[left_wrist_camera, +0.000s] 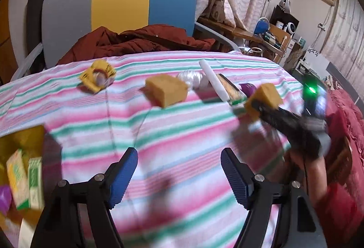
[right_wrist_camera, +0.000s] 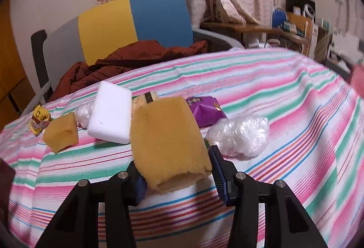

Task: Organize objects
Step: 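Grasp a yellow sponge with the right tool while the left tool grasps another sponge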

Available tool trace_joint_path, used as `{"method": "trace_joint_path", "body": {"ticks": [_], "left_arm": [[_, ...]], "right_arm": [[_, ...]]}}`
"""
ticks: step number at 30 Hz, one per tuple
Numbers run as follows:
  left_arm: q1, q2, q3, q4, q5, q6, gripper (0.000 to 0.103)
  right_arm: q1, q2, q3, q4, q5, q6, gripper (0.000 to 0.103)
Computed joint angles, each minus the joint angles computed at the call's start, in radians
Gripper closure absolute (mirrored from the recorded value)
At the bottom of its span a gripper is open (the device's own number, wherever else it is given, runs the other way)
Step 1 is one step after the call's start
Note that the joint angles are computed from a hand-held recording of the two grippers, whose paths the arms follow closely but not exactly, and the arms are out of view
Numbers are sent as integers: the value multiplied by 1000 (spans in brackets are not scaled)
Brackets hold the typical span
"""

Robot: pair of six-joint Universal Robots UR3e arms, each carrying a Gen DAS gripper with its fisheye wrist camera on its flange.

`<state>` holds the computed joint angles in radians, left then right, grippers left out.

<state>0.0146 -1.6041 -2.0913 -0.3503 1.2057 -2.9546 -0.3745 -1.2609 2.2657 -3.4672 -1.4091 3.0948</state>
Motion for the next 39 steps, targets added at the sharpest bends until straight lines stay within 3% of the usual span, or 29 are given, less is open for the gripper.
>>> {"method": "trace_joint_path", "body": {"ticks": [5, 9, 15, 19, 23, 24, 26, 29, 35, 39], "left_arm": [[-99, -235, 259, -9, 127, -134, 23], [-154, -383, 442, -40, 194, -179, 20], [-207, -600, 768, -206, 281, -240, 20], [-206, -689, 881, -237, 292, -307, 20], [-223, -763, 964, -243, 348, -286, 20], [-219, -767, 950, -218, 354, -282, 24], [-186, -740, 843, -101, 278, -276, 36], [-179, -716, 750, 1, 265, -236, 39], [-171, -714, 734, 14, 243, -198, 40], [-152, -693, 668, 84, 216, -166, 46]], "right_arm": [[49, 13, 31, -121, -70, -22, 54], [48, 19, 14, -99, -67, -27, 54], [12, 18, 19, -76, -28, -8, 54], [5, 25, 22, -88, -19, -5, 54], [18, 34, 15, -94, -31, -14, 54], [22, 35, 14, -96, -33, -17, 54], [22, 38, 14, -100, -32, -20, 54], [19, 39, 14, -98, -26, -19, 54], [22, 37, 16, -103, -32, -21, 54], [28, 38, 28, -130, -38, -24, 54]]}}
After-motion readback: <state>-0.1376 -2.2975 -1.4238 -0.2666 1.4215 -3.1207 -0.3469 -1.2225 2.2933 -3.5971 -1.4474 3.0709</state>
